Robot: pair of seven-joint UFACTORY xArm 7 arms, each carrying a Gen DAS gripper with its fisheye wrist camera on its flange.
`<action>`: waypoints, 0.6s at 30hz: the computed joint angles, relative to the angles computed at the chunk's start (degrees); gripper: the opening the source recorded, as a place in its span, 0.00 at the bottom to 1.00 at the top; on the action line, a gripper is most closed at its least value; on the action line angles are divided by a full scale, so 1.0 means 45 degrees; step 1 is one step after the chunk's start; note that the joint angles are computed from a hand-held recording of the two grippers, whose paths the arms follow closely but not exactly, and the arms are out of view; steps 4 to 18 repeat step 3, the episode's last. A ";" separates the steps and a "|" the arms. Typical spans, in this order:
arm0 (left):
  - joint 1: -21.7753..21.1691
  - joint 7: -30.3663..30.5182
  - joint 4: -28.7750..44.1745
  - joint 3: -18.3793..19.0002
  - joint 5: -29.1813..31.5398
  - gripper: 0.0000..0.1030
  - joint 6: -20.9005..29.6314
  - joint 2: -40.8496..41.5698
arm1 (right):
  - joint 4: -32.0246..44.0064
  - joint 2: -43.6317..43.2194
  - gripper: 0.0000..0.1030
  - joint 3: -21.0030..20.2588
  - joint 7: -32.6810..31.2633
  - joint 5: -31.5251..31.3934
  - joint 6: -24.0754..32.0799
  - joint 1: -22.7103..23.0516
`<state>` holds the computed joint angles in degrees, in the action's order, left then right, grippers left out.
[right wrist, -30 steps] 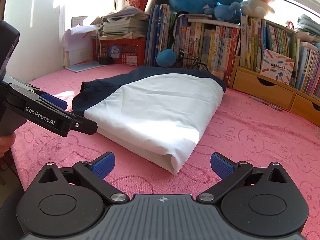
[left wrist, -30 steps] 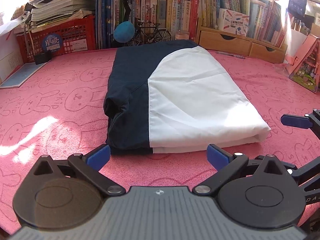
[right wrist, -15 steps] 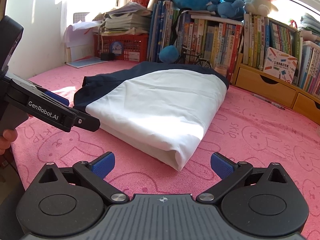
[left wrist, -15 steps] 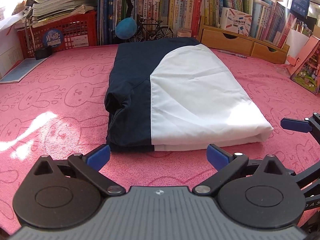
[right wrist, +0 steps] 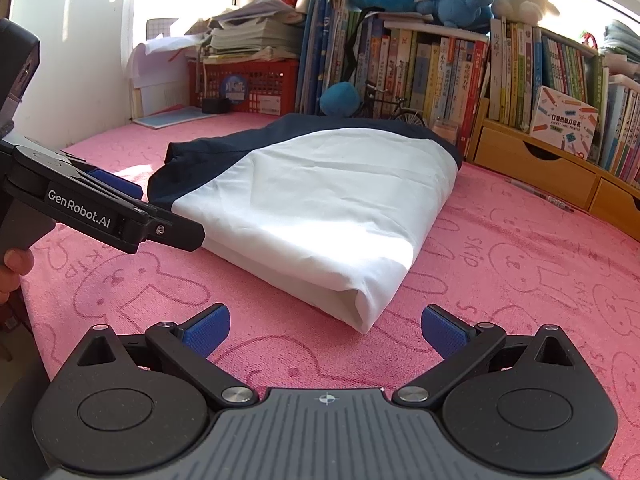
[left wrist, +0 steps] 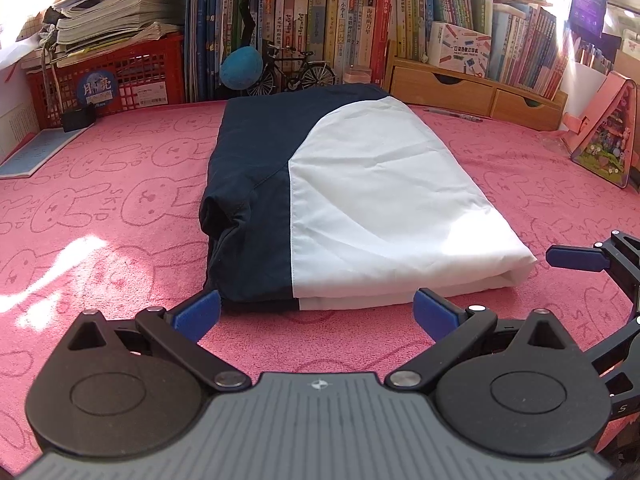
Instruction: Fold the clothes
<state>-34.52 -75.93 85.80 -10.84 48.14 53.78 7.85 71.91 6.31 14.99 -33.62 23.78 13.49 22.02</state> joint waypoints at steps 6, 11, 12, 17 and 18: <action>-0.0078 0.0113 0.0158 -0.0017 0.0044 1.00 0.0252 0.0113 | 0.0000 0.0009 1.00 0.0005 0.0022 0.0008 0.0025 -0.0002; -0.0078 0.0113 0.0158 -0.0017 0.0044 1.00 0.0252 0.0113 | 0.0000 0.0009 1.00 0.0005 0.0022 0.0008 0.0025 -0.0002; -0.0078 0.0113 0.0158 -0.0017 0.0044 1.00 0.0252 0.0113 | 0.0000 0.0009 1.00 0.0005 0.0022 0.0008 0.0025 -0.0002; -0.0078 0.0113 0.0158 -0.0017 0.0044 1.00 0.0252 0.0113 | 0.0000 0.0009 1.00 0.0005 0.0022 0.0008 0.0025 -0.0002; -0.0078 0.0113 0.0158 -0.0017 0.0044 1.00 0.0252 0.0113 | 0.0000 0.0009 1.00 0.0005 0.0022 0.0008 0.0025 -0.0002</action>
